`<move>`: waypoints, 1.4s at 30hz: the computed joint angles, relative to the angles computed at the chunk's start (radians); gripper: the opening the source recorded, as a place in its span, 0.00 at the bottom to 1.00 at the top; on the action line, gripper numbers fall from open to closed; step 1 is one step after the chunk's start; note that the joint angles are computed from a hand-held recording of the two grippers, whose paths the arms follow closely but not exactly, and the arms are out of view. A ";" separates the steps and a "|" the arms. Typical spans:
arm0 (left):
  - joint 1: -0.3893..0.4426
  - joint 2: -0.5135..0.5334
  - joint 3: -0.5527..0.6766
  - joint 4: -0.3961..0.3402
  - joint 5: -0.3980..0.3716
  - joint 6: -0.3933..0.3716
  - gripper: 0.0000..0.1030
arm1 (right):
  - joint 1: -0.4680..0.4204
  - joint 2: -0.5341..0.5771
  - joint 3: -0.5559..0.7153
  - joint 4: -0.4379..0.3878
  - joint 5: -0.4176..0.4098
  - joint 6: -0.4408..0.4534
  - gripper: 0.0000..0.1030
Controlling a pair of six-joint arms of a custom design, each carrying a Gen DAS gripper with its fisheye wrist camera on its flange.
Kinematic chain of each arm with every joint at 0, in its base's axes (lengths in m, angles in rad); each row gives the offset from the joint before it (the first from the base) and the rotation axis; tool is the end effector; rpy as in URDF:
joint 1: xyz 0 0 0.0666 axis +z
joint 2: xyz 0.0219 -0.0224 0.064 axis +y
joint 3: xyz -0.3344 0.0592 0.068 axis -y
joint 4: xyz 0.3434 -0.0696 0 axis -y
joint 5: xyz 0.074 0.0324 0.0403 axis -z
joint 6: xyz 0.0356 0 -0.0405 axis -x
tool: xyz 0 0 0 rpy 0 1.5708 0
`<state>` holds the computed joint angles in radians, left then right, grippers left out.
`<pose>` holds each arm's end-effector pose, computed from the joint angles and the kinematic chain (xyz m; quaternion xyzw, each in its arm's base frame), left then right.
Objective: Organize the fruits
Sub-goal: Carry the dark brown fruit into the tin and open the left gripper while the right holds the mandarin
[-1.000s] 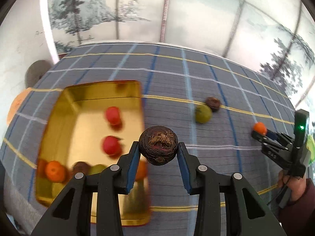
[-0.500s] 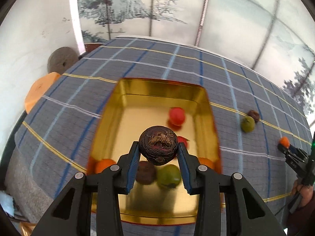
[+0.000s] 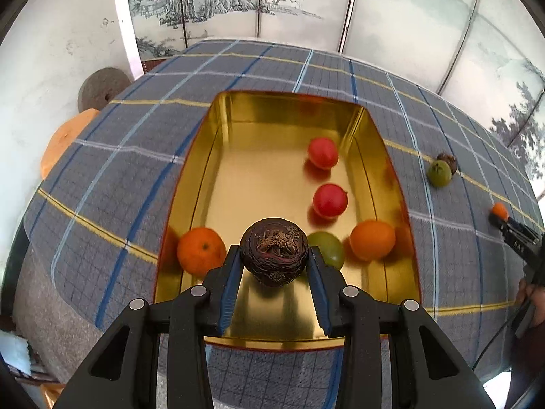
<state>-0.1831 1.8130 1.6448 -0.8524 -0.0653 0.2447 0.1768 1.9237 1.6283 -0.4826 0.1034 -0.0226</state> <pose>0.5547 -0.1008 0.2880 -0.0385 0.9612 -0.0269 0.2720 0.5989 0.1029 0.2440 -0.0511 0.9200 -0.0091 0.3884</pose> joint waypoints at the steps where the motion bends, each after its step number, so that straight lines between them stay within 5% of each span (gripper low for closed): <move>1: 0.000 -0.001 -0.003 -0.002 -0.005 0.002 0.38 | 0.000 0.000 0.000 0.000 0.000 0.000 0.39; 42: 0.006 0.015 -0.019 -0.019 -0.008 -0.038 0.43 | 0.002 0.001 0.001 0.000 0.003 0.000 0.39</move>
<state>-0.1771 1.8280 1.6262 -0.8710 -0.0728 0.2071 0.1784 1.9248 1.6294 -0.4825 0.1067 -0.0224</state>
